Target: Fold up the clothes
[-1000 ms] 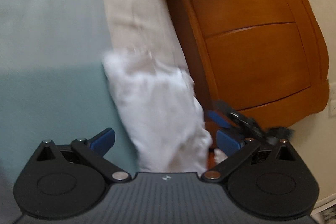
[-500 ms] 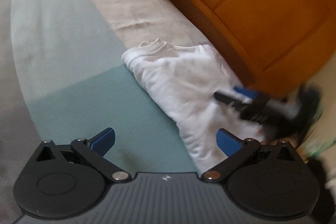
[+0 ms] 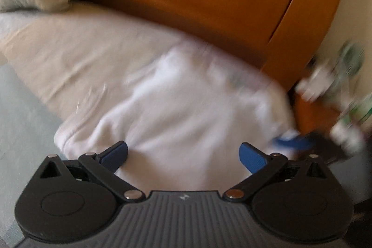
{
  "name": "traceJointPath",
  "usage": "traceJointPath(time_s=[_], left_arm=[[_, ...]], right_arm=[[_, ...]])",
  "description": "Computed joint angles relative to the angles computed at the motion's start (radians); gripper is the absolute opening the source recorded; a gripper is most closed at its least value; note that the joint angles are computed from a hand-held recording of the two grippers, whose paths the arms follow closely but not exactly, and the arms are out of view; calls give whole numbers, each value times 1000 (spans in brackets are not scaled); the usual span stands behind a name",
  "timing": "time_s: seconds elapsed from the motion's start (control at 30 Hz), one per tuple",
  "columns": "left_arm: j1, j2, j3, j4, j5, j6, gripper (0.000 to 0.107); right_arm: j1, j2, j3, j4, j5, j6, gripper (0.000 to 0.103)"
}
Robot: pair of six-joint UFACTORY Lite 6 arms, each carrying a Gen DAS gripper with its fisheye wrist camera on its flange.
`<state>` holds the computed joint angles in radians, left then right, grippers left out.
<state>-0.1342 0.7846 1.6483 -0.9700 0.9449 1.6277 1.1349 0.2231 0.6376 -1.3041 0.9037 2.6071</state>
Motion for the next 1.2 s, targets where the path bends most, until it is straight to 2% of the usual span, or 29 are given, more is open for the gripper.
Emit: traceJointPath(time_s=[0.07, 0.17, 0.27, 0.4, 0.47, 0.5, 0.53, 0.6, 0.67, 0.77, 0.83, 0.9, 1.0, 1.07, 1.2], left_arm=[[24, -51, -71, -27, -5, 101, 101], [51, -87, -59, -12, 60, 84, 101], [43, -13, 78, -19, 125, 18, 101], [2, 203, 368, 26, 176, -179, 101], [-13, 289, 455, 71, 107, -260, 101], [-14, 303, 463, 83, 66, -273, 100], [-4, 303, 466, 76, 68, -276, 99], [30, 325, 521, 47, 148, -308, 100], [53, 307, 518, 7, 200, -291, 101], [63, 257, 486, -9, 217, -269, 101], [71, 233, 478, 1, 213, -282, 101], [90, 231, 489, 10, 233, -294, 101], [121, 244, 505, 33, 259, -317, 101], [147, 258, 518, 54, 278, -326, 101], [213, 159, 351, 66, 210, -192, 101]], right_arm=[[13, -19, 4, 38, 12, -35, 103], [-4, -44, 4, 1, 46, -61, 103], [-109, -49, 42, -121, 38, -143, 103], [-302, 26, 108, -354, -96, -154, 103], [-373, 78, 128, -403, -182, -128, 103], [-380, 88, 113, -448, -180, -70, 103], [-371, 82, 104, -455, -166, -54, 103], [-350, 59, 98, -429, -148, -74, 103], [-336, 36, 81, -481, -109, -60, 103], [-390, 22, 124, -524, -136, -163, 103], [-490, 52, 188, -609, -217, -173, 103], [-617, 92, 248, -772, -369, -70, 103], [-729, 238, 380, -831, -476, -41, 103], [-757, 260, 399, -882, -494, 29, 103], [-651, 154, 321, -725, -400, -55, 103]])
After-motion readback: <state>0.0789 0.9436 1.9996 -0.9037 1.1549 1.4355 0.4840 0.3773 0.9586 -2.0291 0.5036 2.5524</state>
